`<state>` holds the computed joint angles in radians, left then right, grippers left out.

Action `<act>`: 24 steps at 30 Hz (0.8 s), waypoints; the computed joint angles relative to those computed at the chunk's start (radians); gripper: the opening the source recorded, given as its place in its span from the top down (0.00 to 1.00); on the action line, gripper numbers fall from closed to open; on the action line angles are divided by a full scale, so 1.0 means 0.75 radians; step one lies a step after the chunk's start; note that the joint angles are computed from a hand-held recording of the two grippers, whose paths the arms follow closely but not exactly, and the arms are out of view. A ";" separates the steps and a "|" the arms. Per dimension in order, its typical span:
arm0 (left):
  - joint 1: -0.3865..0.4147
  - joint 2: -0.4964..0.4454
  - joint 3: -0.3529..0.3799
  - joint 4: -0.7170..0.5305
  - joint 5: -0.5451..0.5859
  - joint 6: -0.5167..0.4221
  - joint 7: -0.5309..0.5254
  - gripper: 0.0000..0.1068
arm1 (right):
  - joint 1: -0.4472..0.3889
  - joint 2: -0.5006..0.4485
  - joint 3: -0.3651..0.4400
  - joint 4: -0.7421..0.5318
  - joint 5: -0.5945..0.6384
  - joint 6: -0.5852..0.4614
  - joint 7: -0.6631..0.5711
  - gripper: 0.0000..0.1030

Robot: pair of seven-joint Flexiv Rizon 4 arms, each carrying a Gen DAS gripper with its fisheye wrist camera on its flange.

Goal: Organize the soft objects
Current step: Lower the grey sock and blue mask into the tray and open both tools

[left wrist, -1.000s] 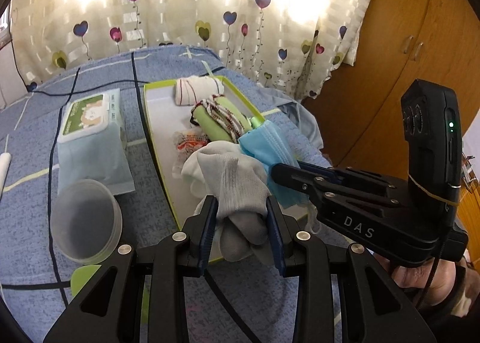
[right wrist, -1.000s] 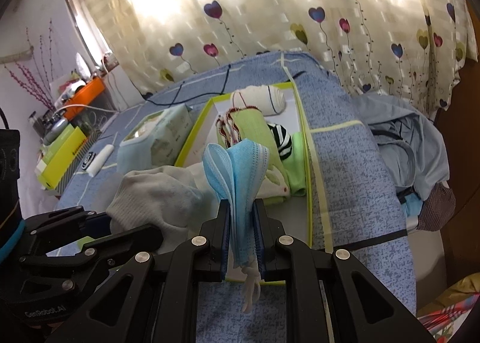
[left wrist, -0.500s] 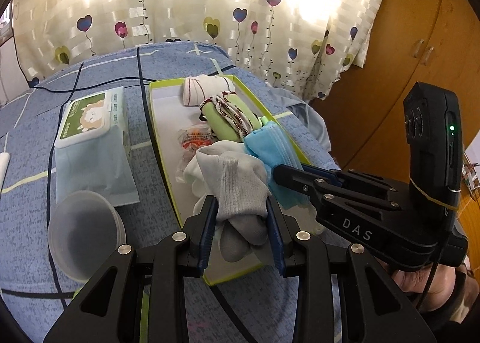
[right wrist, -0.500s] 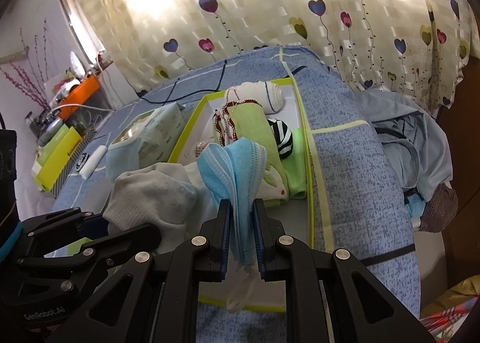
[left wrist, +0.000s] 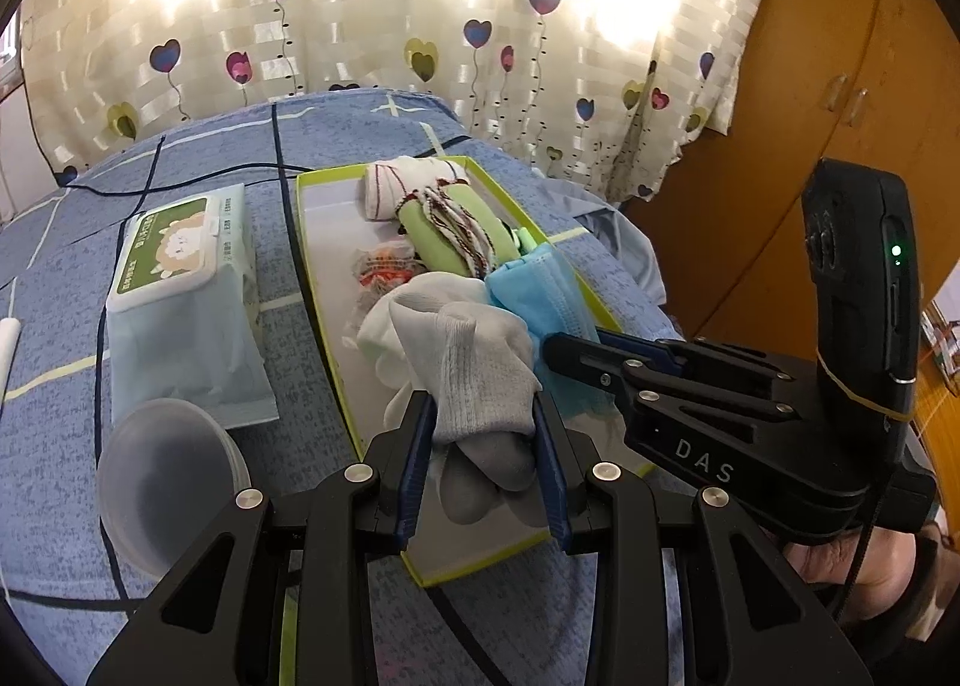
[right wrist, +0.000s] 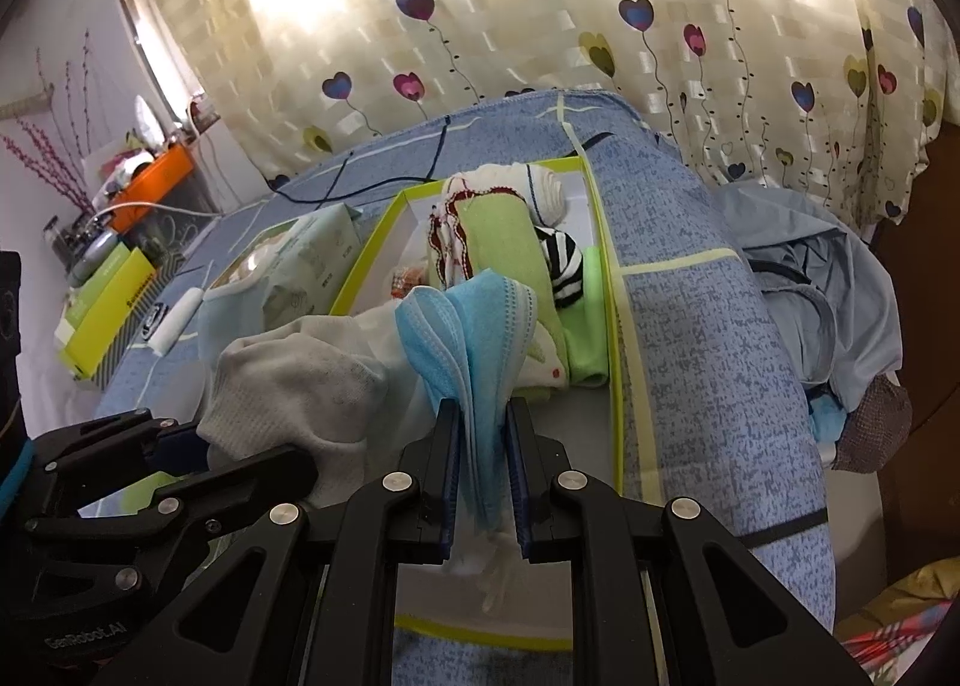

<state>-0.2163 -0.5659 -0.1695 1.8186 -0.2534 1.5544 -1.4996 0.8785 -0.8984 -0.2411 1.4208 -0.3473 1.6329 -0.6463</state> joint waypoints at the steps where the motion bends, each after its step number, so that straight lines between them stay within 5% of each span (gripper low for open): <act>1: 0.014 0.003 -0.018 0.008 -0.003 0.005 0.007 0.68 | 0.003 0.003 -0.003 0.006 0.002 -0.001 0.002 0.86; 6: 0.085 0.013 -0.113 0.044 -0.026 0.009 0.055 0.68 | 0.041 0.017 -0.044 0.050 0.016 0.022 0.012 0.85; 11: 0.076 0.028 -0.111 0.068 -0.028 0.057 0.057 0.64 | 0.121 0.032 -0.147 0.099 0.052 0.057 0.040 0.57; 13: 0.092 0.033 -0.132 0.080 -0.027 0.078 0.063 0.62 | 0.155 0.038 -0.191 0.119 0.070 0.075 0.040 0.53; 24: 0.179 0.068 -0.229 0.147 -0.006 0.161 0.055 0.61 | 0.250 0.059 -0.293 0.166 0.153 0.098 0.004 0.51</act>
